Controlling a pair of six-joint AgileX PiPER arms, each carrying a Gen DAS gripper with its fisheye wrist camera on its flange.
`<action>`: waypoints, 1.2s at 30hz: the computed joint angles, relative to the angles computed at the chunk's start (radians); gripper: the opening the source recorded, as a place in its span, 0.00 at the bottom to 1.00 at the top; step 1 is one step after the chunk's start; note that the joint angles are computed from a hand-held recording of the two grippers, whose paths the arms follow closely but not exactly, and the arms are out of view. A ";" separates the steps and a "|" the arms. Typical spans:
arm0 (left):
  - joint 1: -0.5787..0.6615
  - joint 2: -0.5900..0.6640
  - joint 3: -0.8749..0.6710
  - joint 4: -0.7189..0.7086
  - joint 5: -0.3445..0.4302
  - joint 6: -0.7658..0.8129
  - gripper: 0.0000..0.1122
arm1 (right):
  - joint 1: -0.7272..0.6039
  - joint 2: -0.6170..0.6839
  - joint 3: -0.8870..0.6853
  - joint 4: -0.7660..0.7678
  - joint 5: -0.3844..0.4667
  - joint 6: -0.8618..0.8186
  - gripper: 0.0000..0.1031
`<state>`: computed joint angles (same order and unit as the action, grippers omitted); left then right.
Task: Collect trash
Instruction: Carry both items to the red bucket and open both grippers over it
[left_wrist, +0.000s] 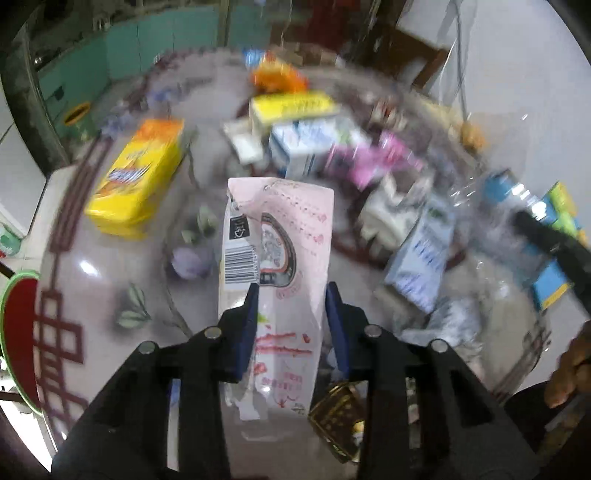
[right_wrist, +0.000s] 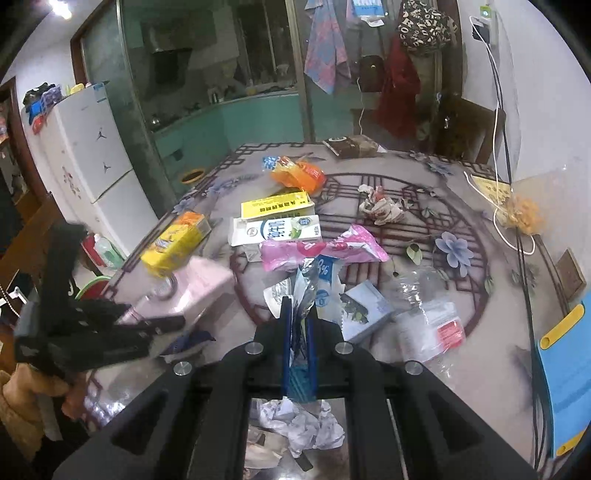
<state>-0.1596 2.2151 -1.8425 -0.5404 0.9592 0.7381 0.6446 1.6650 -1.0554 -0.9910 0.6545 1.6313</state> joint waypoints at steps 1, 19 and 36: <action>0.008 -0.021 0.020 -0.028 -0.008 0.025 0.30 | 0.004 0.001 -0.002 -0.005 0.004 0.002 0.07; 0.214 -0.073 -0.014 -0.192 0.036 0.158 0.30 | 0.047 0.048 -0.100 -0.044 0.070 -0.049 0.07; 0.483 0.214 -0.461 -0.006 0.157 -0.084 0.30 | 0.105 0.419 -0.728 0.298 -0.123 -0.384 0.07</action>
<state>0.3234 2.4294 -2.3039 -0.5461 1.1162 0.6541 0.7500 2.0840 -1.7832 -0.6926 0.5315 1.2472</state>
